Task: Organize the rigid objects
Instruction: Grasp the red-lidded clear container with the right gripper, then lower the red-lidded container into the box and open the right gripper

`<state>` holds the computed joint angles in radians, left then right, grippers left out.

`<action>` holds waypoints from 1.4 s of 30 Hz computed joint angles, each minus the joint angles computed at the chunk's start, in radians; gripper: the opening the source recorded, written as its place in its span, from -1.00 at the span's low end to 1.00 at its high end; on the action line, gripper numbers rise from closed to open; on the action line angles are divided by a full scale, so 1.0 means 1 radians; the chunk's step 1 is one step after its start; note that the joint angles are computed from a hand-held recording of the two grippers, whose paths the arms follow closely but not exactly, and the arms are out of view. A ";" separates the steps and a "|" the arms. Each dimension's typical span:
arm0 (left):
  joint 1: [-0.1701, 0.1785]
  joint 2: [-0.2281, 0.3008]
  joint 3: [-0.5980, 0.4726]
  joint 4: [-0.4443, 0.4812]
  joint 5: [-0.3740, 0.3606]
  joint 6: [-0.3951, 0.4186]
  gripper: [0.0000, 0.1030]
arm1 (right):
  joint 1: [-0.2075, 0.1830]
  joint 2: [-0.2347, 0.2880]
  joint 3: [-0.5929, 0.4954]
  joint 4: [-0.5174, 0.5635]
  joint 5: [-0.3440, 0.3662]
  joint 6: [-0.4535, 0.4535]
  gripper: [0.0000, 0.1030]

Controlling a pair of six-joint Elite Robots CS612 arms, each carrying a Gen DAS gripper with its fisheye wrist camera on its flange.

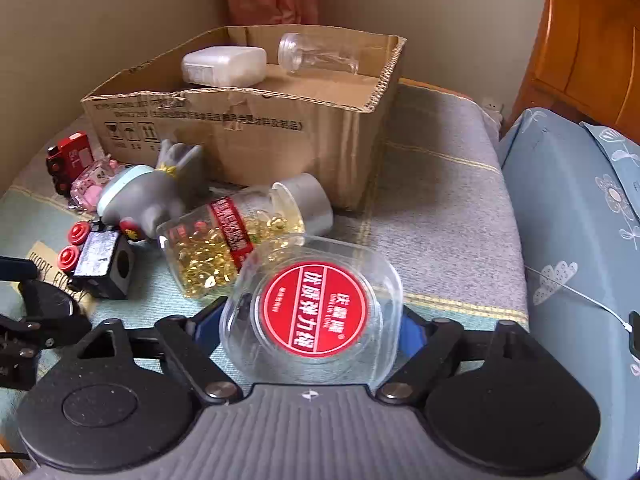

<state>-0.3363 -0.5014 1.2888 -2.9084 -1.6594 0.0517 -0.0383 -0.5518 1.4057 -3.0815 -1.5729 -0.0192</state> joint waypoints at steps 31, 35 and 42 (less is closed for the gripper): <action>0.035 0.026 -0.214 -0.056 -0.097 0.178 0.72 | -0.012 -0.068 -0.055 -0.032 0.121 -0.151 0.61; 0.029 0.089 -0.343 0.008 -0.089 0.173 0.72 | -0.013 -0.041 -0.118 -0.008 0.120 -0.139 0.61; 0.021 0.167 -0.485 0.094 -0.033 0.169 0.83 | -0.012 -0.002 -0.198 0.037 0.108 -0.127 0.61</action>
